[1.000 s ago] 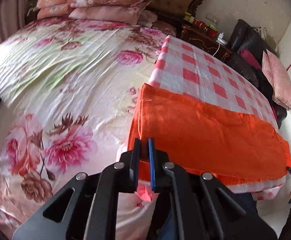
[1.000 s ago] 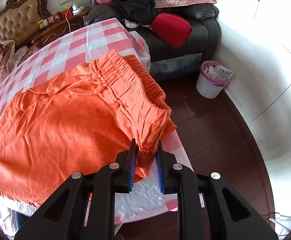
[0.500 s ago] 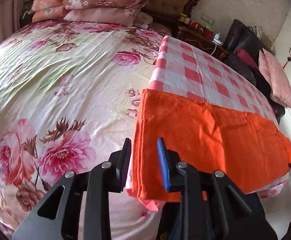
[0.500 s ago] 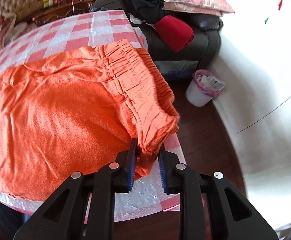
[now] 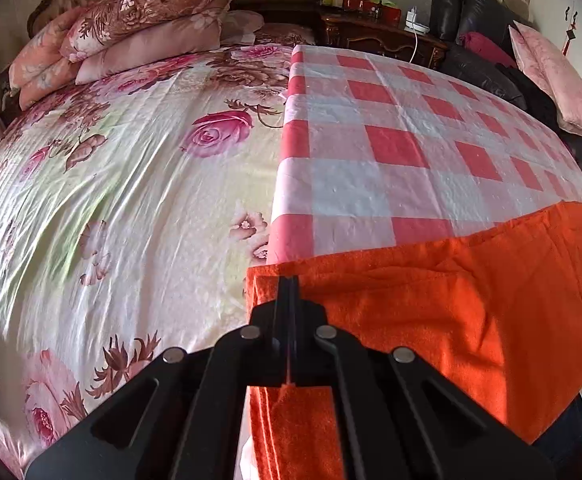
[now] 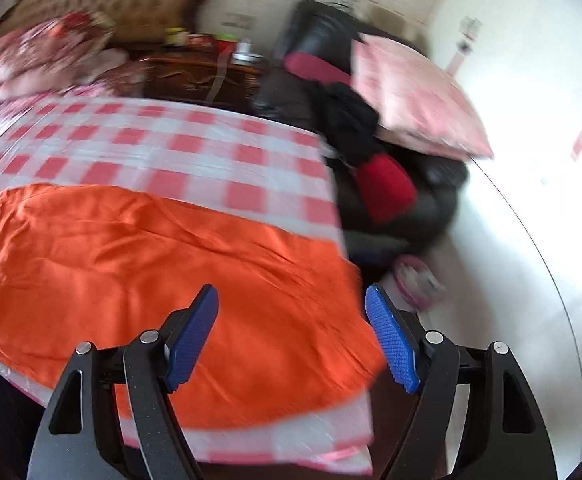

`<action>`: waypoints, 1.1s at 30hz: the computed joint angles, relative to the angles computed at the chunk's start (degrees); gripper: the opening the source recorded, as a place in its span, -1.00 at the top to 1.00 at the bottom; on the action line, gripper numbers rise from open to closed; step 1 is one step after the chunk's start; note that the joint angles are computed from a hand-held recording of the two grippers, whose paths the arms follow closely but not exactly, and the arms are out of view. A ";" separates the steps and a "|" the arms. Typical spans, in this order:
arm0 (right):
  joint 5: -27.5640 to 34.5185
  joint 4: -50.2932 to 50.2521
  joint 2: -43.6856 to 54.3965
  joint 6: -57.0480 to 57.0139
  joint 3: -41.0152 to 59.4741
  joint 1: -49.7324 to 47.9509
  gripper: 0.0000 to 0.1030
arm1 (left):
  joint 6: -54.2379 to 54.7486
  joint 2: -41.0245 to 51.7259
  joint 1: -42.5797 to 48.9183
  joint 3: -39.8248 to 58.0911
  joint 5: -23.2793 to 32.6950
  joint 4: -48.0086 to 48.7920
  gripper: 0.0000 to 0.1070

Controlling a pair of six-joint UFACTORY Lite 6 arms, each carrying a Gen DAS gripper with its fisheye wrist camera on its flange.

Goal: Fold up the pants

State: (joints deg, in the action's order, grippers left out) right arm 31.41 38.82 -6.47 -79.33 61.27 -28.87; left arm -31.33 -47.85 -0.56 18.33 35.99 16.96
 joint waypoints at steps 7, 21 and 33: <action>-2.33 -3.79 11.00 10.20 6.18 29.03 -0.33 | 1.12 -8.58 0.47 -1.76 3.53 -2.06 1.00; 3.97 -20.49 37.03 32.36 30.04 42.95 0.96 | 14.11 -2.49 7.29 -2.13 -2.18 -10.88 0.64; 4.48 -10.78 33.95 31.44 29.81 39.91 1.00 | 17.07 -1.34 12.45 1.49 -3.22 -12.01 0.87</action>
